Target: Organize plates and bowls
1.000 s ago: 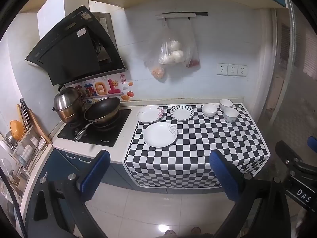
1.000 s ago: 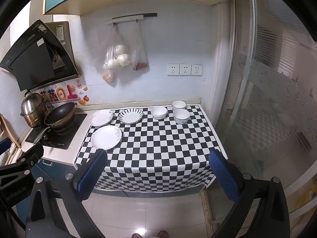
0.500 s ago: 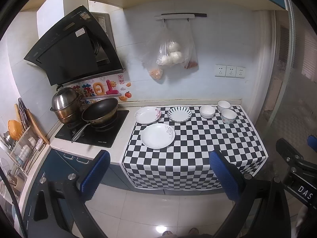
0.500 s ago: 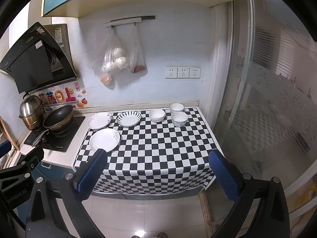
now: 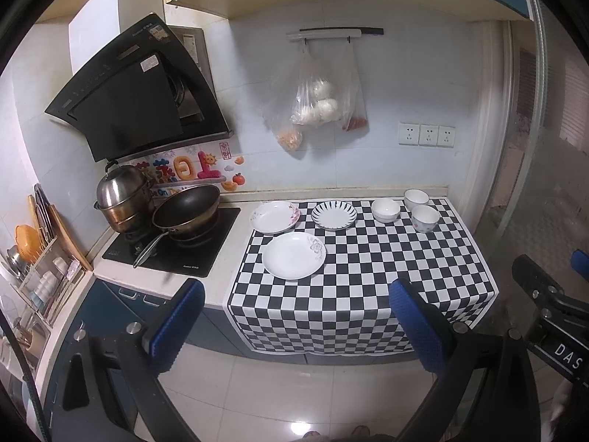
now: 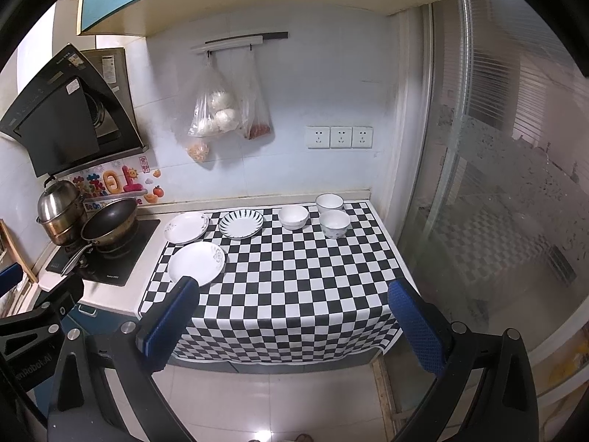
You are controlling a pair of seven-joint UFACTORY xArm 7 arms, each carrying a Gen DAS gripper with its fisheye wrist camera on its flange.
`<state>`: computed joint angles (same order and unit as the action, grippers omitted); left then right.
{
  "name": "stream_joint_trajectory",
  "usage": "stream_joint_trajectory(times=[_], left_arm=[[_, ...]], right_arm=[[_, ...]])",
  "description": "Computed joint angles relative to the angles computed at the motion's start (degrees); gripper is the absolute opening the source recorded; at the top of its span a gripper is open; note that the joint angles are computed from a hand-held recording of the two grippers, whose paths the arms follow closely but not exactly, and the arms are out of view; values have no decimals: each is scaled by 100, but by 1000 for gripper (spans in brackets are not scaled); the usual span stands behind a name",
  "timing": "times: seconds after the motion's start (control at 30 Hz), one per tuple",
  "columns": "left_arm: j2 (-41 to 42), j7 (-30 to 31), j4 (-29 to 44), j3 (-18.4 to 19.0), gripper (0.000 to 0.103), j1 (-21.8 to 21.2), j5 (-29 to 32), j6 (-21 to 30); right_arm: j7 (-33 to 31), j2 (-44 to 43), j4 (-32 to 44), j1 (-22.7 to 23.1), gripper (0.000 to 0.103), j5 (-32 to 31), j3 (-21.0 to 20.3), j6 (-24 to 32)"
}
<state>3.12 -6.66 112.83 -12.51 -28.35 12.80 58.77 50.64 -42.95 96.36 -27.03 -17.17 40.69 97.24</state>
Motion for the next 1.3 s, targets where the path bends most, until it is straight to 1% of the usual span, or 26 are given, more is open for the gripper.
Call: stream_joint_trajectory(times=[0.2,0.67,0.97,1.3], left_arm=[[-54,59,-59,28,102,74,-125,-103],[-84,51,-120,5,102,105,-130,-151],[-59,63,-73,5,102,107,-147,-118],[24,14,66,18,102,46,-27,-59]], right_arm=[[-37,-6,76,-111,103,-11,82,-1],[-134,-142,88,-273,103,135,56,-17],[-153,-196,40,-270,103,186,3,-42],[-139,-219,-52,-218,103,205,-58,-86]])
